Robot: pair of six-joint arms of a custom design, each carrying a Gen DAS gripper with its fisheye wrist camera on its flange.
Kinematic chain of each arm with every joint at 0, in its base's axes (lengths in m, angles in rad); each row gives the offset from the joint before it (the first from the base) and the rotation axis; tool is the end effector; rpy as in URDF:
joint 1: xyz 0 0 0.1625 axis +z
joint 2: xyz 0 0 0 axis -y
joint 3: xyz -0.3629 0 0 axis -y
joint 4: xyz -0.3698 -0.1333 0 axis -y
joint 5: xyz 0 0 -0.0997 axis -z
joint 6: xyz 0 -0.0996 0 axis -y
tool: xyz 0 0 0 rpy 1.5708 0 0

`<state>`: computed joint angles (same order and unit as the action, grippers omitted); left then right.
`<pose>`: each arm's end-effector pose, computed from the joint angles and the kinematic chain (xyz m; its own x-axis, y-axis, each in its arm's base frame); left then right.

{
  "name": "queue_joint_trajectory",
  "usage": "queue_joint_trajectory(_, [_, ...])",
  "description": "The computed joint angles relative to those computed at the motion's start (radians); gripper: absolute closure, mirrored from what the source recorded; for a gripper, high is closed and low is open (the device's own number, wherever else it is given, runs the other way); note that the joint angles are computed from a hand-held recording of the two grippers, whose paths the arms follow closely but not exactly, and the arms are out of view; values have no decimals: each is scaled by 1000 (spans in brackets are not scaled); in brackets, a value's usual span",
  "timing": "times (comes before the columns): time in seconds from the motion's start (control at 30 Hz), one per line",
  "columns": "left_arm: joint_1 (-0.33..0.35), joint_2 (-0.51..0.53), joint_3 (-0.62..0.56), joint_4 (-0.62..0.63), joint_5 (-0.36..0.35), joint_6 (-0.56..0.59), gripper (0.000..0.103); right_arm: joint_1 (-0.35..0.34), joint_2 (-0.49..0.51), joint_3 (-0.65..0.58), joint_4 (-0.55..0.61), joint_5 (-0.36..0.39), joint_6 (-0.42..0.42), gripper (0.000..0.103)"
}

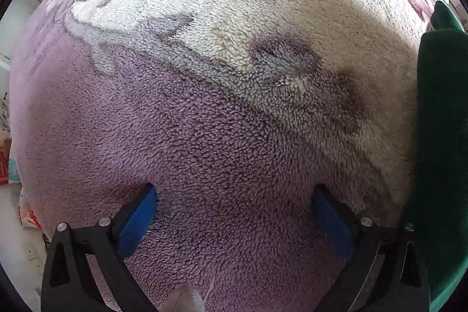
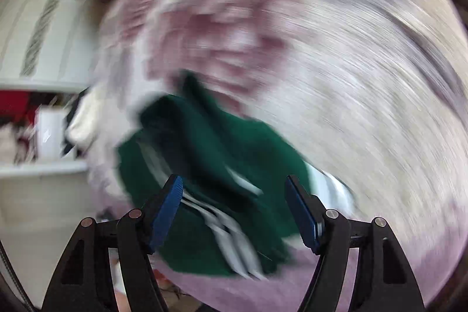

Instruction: Fold large clothes

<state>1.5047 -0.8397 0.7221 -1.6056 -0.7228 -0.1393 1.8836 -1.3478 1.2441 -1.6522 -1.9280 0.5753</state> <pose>0.1601 -0.7303 0.4261 -0.6702 -0.2062 -0.7130 -0.0280 0.9670 -0.2533 0.2670 -0.5056 0.4813 -0.9291 0.3183 0.1882 0.2420 0.9082 -0.3414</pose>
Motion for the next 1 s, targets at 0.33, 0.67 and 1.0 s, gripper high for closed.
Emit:
queue_joint_trajectory(0.33, [-62,109,-288,245,-29,-103,0,-10,383,-411,212,72,-119,98])
queue_joint_trajectory(0.67, [-138,55,-137,103,-175,-5,0,-51,406,-547,363,32,-89,73])
queue_joint_trajectory(1.0, [-147,-4,33,48,-202,-20,0,-60,111,-163,415,75,-142,19])
